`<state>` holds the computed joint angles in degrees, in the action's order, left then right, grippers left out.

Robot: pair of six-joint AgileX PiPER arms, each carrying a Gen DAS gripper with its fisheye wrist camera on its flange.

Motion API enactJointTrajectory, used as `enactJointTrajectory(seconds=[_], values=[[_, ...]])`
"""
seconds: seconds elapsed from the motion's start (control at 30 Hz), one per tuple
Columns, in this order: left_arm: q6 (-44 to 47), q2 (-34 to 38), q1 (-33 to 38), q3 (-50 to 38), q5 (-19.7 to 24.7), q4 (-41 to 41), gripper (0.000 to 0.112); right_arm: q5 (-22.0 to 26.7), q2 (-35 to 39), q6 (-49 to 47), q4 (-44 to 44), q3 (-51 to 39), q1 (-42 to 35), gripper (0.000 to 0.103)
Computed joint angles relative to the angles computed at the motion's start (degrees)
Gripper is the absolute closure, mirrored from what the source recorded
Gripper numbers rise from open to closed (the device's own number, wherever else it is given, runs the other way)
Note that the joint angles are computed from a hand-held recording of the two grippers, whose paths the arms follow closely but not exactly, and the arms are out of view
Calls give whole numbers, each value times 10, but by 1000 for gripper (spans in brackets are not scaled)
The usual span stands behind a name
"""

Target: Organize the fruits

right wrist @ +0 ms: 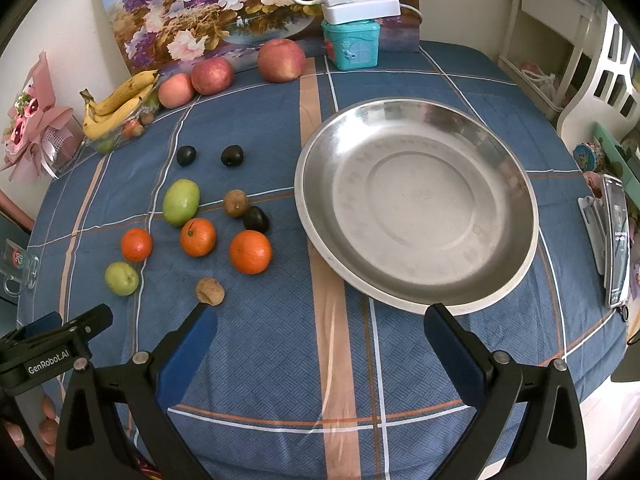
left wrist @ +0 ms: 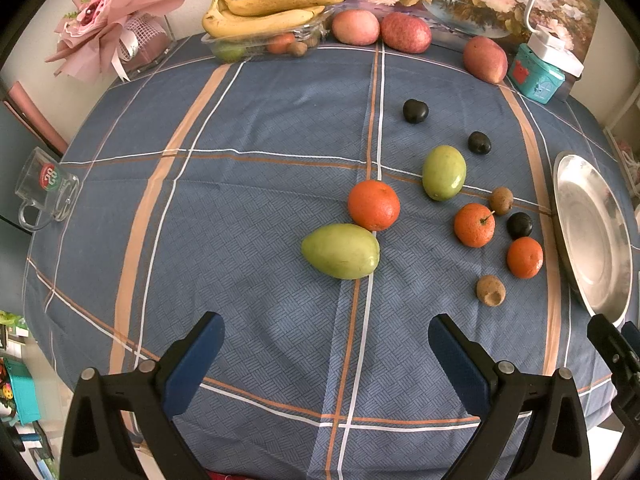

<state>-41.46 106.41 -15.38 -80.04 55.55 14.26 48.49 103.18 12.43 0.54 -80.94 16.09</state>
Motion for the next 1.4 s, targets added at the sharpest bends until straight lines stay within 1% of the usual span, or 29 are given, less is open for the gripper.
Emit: enactJointTrajectory(seconds=[0.87, 0.97, 1.07, 1.1, 1.13, 1.17, 1.23, 1.27, 1.3, 1.37, 1.4], values=[[3, 1, 4, -2, -1, -4, 9, -1, 0, -1, 0, 0, -1, 0], [-10, -4, 9, 6, -14, 9, 9, 3, 4, 1, -4, -6, 0, 0], [-41, -13, 18, 18, -30, 42, 9, 15, 20, 1, -10, -25, 10, 0], [-45, -19, 24, 29, -50, 43, 9, 19, 27, -6, 0, -35, 14, 0], [-43, -18, 35, 30, -55, 37, 9, 24, 35, -14, 13, -45, 18, 0], [-54, -25, 46, 43, -82, 46, 9, 32, 47, -22, 28, -62, 25, 0], [-35, -21, 75, 44, -91, 13, 9, 43, 67, -39, 54, -87, 36, 0], [-4, -8, 88, 33, -73, -26, 9, 49, 77, -42, 62, -99, 41, 0], [11, -6, 98, 31, -77, -50, 9, 58, 91, -45, 71, -116, 49, 0], [57, -4, 120, 42, -108, -101, 9, 72, 116, -42, 78, -144, 61, 0], [98, 6, 133, 37, -114, -151, 9, 83, 133, -35, 79, -164, 68, 0]])
